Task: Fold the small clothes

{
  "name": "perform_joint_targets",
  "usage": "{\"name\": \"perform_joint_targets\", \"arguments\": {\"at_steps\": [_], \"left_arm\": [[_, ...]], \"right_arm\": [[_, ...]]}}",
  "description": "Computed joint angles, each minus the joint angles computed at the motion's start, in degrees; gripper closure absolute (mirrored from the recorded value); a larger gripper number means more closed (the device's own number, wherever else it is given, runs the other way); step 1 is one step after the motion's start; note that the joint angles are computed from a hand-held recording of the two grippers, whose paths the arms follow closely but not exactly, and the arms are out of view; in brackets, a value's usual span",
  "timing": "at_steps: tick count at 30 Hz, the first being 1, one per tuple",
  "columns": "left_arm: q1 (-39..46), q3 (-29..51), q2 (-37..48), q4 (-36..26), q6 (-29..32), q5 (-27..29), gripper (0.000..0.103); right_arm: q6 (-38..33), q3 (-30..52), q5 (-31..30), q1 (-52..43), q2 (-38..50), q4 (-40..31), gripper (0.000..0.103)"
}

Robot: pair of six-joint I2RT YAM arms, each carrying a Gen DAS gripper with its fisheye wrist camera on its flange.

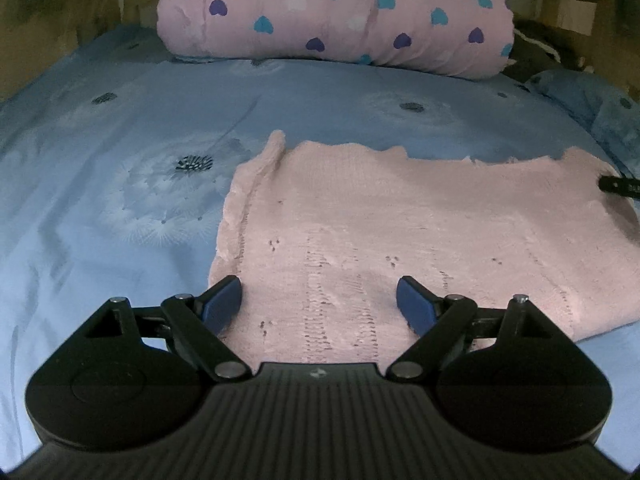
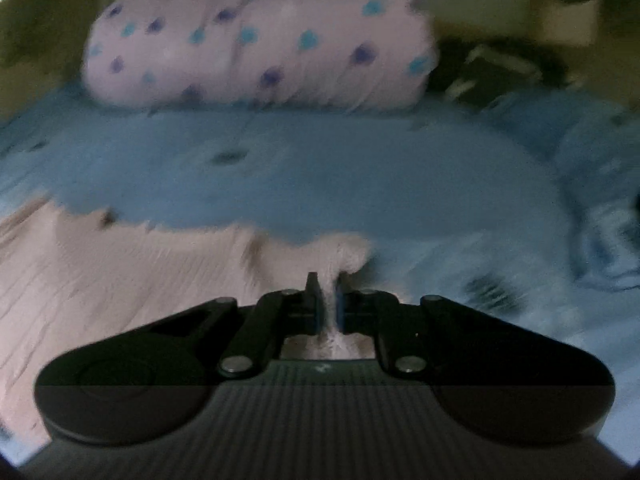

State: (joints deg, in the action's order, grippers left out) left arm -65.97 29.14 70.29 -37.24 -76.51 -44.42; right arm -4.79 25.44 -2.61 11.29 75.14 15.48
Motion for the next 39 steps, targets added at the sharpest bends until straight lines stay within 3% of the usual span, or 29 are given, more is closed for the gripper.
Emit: {"name": "perform_joint_targets", "arguments": {"at_steps": [2,6,9,13,16,23,29,35,39], "left_arm": [[0.4,-0.2,-0.5,-0.1,0.1,0.3,0.015],[0.4,0.1,-0.9,-0.9,-0.7,0.7,0.015],[0.2,0.6,-1.3,-2.0,-1.5,0.8,0.015],[-0.7,1.3,-2.6,-4.2,-3.9,0.9,0.015],[-1.0,1.9,-3.1,-6.0,-5.8,1.7,0.015],[-2.9,3.1,-4.6,-10.5,-10.2,2.9,0.015],[-6.4,4.0,-5.4,-15.3,-15.4,3.7,0.014],[-8.5,3.8,-6.1,-18.1,-19.6,4.4,0.013],[-8.4,3.0,-6.9,-18.7,-21.1,4.8,0.013]], "right_arm": [[1.3,0.6,3.3,-0.8,1.7,0.4,0.093],[0.2,1.4,2.6,-2.5,6.5,-0.4,0.090],[0.6,-0.2,2.2,-2.4,4.0,-0.1,0.085],[2.0,-0.3,1.4,-3.0,-4.4,-7.9,0.056],[3.2,-4.1,0.8,-4.0,-14.8,-11.9,0.048],[10.7,-7.7,-7.9,-10.2,-36.4,-31.5,0.043],[20.2,-11.1,-7.6,-10.3,-52.1,-45.3,0.043],[31.3,-12.3,-7.6,-5.2,-61.5,-54.0,0.042],[42.0,-14.3,-5.6,1.5,-63.2,-53.3,0.038]]}}
